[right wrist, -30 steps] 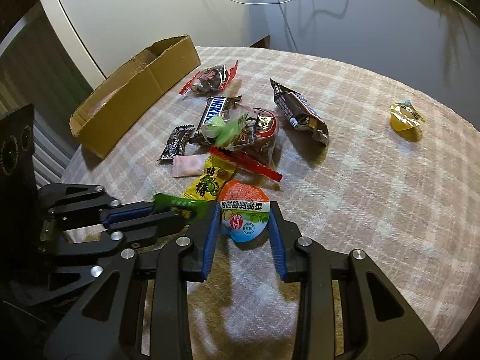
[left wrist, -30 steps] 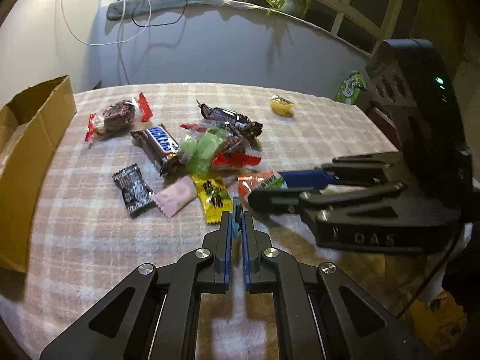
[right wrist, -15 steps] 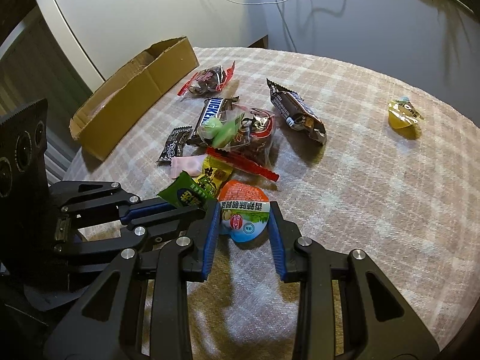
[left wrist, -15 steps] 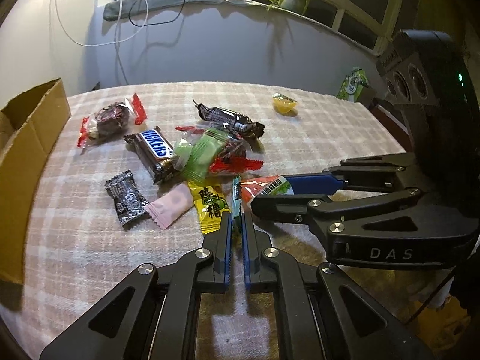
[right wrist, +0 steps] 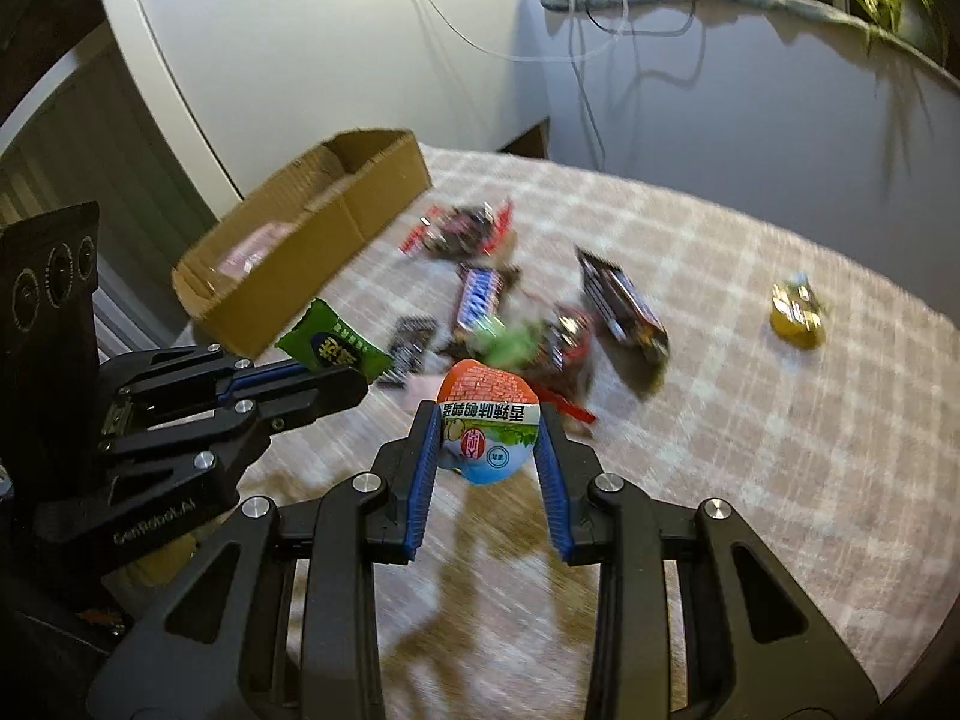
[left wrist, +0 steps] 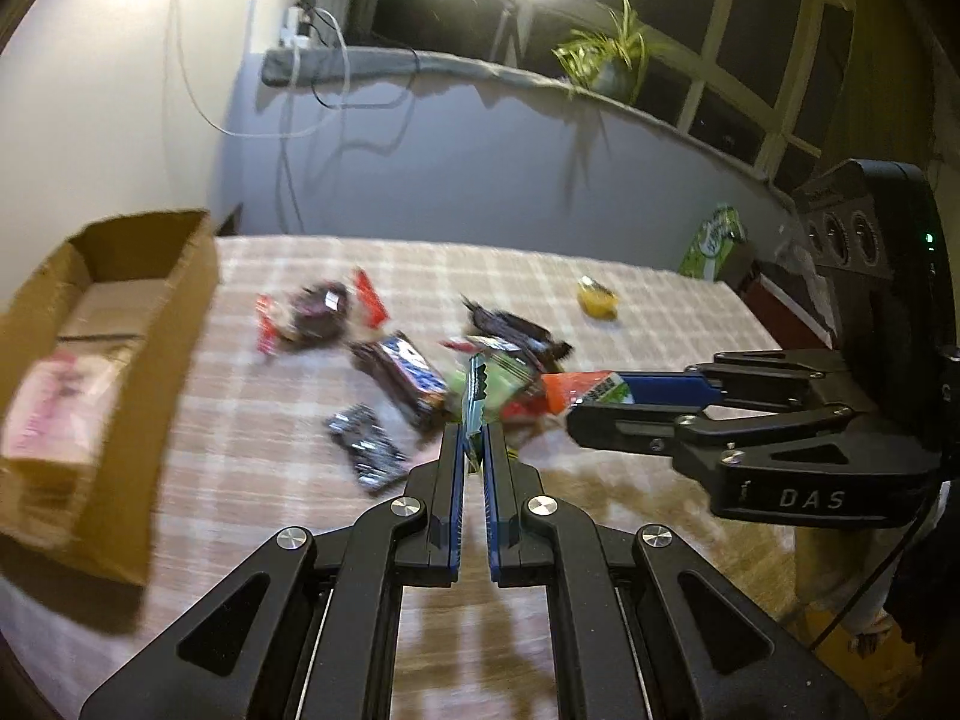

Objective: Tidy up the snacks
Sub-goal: 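Carry the cup snack into the box and release it with the right tool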

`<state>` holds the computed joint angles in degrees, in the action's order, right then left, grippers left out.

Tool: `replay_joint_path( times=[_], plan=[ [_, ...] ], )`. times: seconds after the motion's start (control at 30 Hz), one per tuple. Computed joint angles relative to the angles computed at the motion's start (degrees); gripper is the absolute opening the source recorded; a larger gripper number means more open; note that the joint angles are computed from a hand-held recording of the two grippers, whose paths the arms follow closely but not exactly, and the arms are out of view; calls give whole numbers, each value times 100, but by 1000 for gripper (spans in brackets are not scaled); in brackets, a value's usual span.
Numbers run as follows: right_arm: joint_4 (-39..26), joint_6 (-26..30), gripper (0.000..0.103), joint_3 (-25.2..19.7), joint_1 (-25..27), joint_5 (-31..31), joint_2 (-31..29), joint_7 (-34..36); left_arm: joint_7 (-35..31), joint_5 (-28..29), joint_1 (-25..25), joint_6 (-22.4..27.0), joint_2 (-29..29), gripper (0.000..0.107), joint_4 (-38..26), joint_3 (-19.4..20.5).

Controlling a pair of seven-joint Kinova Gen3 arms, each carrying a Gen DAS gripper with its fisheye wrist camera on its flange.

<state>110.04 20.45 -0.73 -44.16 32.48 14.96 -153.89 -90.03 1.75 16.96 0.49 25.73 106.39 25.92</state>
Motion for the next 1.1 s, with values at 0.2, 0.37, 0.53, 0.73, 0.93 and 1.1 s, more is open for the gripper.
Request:
replay_joint_path(
  times=[0.2, 0.37, 0.53, 0.73, 0.93, 1.1],
  plan=[
    [-616, 257, 33, -62, -117, 143, 171, 125, 92, -79, -423, -247, -296, 5, 274, -1],
    [-1247, 389, 33, -120, -124, -4, 477, 474, 252, -159, -633, -331, -482, 5, 417, -246],
    [-1927, 531, 33, -158, -109, -364, 863, 1050, 396, -269, -739, -460, -633, 5, 566, -520],
    [-2758, 651, 33, -222, -19, -915, 1374, 1869, 537, -359, -845, -498, -681, 5, 614, -758],
    [-3764, 986, 33, -210, -26, -1394, 1974, 2625, 616, -385, -837, -489, -649, 5, 584, -982],
    [-4544, 1372, 33, -159, -56, -1703, 2446, 3035, 628, -374, -800, -429, -604, 5, 524, -1100]
  ],
)
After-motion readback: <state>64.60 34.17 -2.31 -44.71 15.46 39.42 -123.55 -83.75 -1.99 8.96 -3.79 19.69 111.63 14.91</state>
